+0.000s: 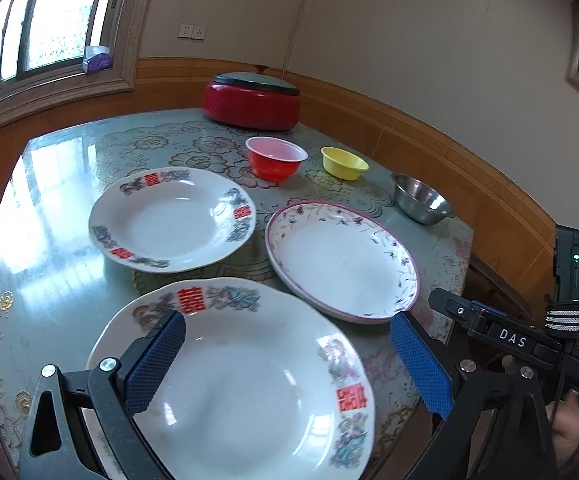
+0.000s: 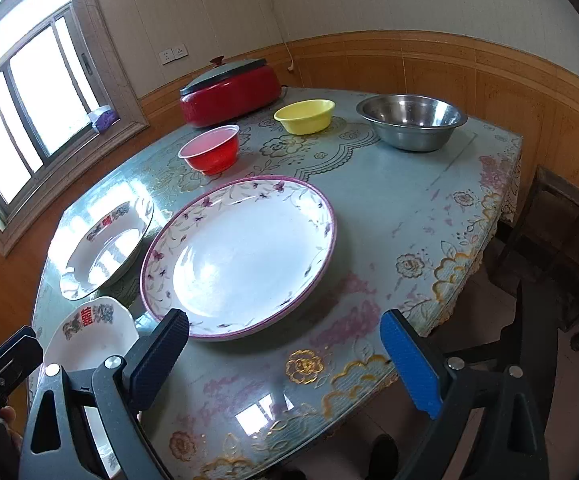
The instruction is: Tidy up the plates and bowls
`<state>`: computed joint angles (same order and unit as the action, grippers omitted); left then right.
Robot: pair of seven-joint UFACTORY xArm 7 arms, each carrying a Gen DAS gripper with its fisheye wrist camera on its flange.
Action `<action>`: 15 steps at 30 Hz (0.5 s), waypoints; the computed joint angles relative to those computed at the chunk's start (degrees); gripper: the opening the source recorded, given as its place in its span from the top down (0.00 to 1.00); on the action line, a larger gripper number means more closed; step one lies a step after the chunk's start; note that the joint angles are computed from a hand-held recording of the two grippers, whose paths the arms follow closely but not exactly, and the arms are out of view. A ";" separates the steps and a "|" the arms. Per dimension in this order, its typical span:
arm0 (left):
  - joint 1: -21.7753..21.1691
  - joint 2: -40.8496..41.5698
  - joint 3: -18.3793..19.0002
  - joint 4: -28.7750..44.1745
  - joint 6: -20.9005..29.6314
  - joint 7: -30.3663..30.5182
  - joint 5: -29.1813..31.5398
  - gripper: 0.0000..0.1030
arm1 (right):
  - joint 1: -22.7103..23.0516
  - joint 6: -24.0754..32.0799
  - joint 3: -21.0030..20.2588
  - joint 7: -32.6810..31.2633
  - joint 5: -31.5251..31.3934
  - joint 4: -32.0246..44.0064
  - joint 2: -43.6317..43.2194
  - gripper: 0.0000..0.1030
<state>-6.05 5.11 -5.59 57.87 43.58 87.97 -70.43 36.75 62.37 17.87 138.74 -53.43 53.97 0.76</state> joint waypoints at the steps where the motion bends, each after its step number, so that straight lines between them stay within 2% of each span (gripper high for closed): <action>1: -0.55 -0.60 -0.55 -0.52 -0.48 -0.22 -0.51 0.00 | -0.48 -1.94 -0.46 0.11 0.03 -2.48 -2.12 0.05; 5: -4.51 -0.99 -3.00 -0.76 -4.07 -5.19 -0.13 0.00 | -3.66 -7.78 -0.49 -1.39 0.64 -11.44 -10.73 0.05; 8: -7.61 -1.64 -4.63 -1.84 -7.96 -6.28 -2.62 0.00 | -5.77 -11.24 -0.22 -4.44 1.55 -17.19 -16.56 0.05; 10: -9.46 -1.61 -5.29 -2.32 -9.70 -8.74 -2.11 0.00 | -7.05 -14.05 -0.53 -6.57 2.43 -20.95 -20.00 0.05; 15: -13.97 -1.04 -7.15 -4.39 -20.52 -17.40 1.33 0.00 | -10.56 -23.37 -3.17 -13.94 3.09 -29.58 -27.70 0.05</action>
